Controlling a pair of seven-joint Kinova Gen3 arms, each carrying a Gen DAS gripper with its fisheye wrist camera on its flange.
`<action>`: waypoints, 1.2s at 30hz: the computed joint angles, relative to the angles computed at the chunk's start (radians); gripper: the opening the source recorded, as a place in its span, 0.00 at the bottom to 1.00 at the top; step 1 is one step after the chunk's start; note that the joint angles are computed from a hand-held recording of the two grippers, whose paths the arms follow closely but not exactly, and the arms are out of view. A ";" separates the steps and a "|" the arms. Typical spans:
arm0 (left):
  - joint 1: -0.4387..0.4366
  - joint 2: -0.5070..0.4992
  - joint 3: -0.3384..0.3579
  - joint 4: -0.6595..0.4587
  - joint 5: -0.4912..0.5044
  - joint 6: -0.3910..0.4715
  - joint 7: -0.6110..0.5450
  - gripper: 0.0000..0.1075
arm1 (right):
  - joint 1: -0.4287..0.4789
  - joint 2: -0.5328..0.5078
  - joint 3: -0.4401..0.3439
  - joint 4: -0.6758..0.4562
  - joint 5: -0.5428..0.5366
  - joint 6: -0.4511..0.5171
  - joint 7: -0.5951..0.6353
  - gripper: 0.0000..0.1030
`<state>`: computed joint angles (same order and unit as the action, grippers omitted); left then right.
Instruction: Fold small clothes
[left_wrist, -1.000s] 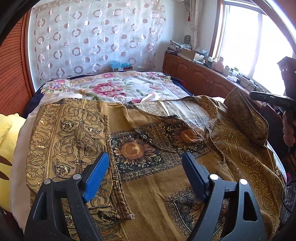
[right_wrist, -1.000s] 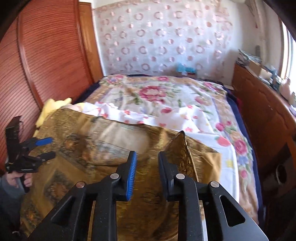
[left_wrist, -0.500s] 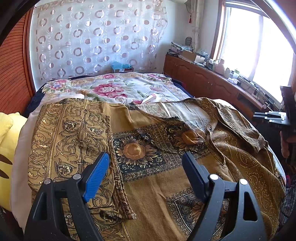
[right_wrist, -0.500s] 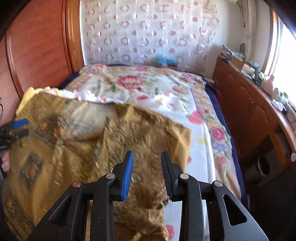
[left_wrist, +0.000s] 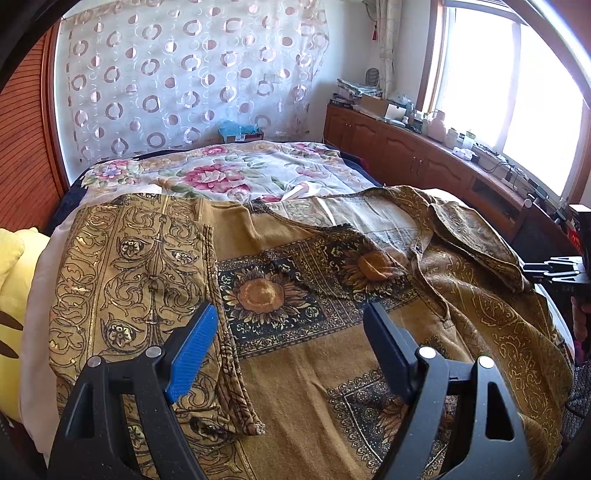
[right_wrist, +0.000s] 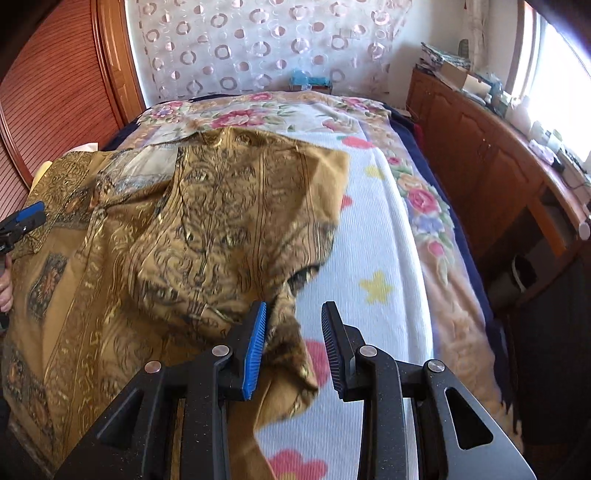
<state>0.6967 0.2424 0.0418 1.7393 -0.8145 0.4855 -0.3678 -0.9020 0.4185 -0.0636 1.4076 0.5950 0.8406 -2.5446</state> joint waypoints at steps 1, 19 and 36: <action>0.002 0.000 0.000 -0.001 -0.002 0.002 0.000 0.76 | 0.003 -0.005 -0.005 0.009 -0.008 -0.002 0.003 0.30; 0.008 0.009 0.002 -0.013 -0.013 0.027 0.010 0.76 | 0.028 0.000 0.005 -0.060 0.059 -0.014 -0.017 0.41; 0.011 0.033 -0.003 -0.031 0.013 0.045 -0.014 0.76 | 0.154 0.245 0.059 -0.445 -0.227 0.022 0.375 0.02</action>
